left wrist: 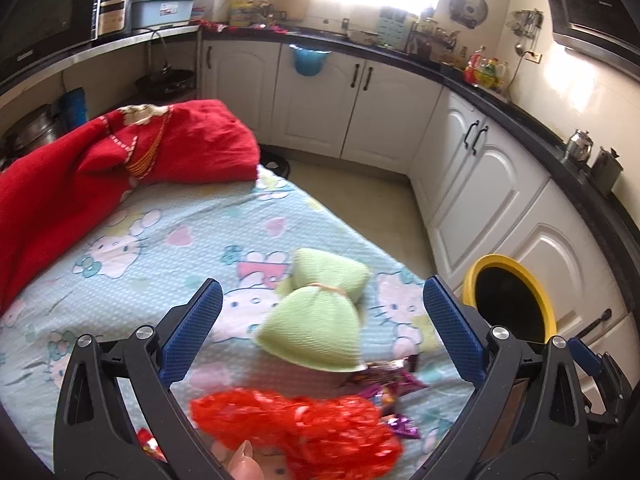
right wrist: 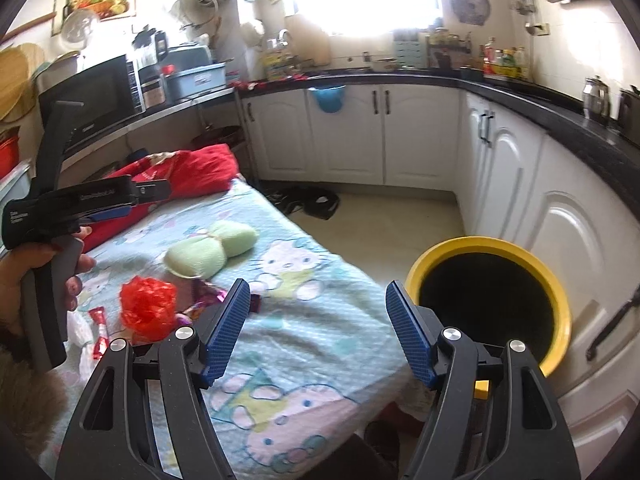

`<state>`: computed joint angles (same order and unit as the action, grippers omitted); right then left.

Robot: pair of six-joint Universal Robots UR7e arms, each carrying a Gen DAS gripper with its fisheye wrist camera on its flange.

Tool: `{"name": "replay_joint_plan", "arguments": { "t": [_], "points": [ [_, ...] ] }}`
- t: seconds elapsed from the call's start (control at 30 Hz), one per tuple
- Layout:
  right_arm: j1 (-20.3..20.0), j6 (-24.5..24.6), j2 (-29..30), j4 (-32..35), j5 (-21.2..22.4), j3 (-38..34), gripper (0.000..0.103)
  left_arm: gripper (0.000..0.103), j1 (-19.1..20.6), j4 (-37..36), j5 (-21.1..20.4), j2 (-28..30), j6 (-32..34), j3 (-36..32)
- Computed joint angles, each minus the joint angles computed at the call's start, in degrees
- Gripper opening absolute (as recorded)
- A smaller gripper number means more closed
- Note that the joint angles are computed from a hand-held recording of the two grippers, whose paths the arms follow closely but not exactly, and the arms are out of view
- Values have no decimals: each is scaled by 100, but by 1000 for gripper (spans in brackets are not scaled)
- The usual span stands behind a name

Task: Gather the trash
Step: 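Move both tools back toward the remaining trash on the bed, then grasp green mesh sponge with left tool while right tool grasps candy wrappers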

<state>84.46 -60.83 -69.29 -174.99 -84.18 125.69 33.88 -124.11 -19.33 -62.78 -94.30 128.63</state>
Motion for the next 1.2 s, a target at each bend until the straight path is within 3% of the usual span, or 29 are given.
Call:
{"name": "replay_joint_plan", "arguments": {
  "t": [0.07,0.17,0.27,0.53,0.73,0.93,1.2],
  "points": [
    [58,-41,81,50,-34,-7,68,92,43,15,-81,-92,5,68],
    [157,-139,257,177,-126,-55,66,92,141,-546,-190,-142,417,217],
    [233,-276,468,298,-246,-133,58,92,344,-1710,-438,-171,1207,447],
    [378,-339,1015,532,-552,-370,53,92,916,-3985,-1313,-16,2746,662],
    [372,-208,1220,980,-638,-581,48,92,1300,-4250,-1825,191,3402,364],
    [308,-104,1291,1528,-601,-762,39,92,1559,-4127,-2190,269,3659,173],
    [231,-93,1243,1918,-408,-833,18,73,1629,-4260,-2421,378,3838,205]
  ]
}}
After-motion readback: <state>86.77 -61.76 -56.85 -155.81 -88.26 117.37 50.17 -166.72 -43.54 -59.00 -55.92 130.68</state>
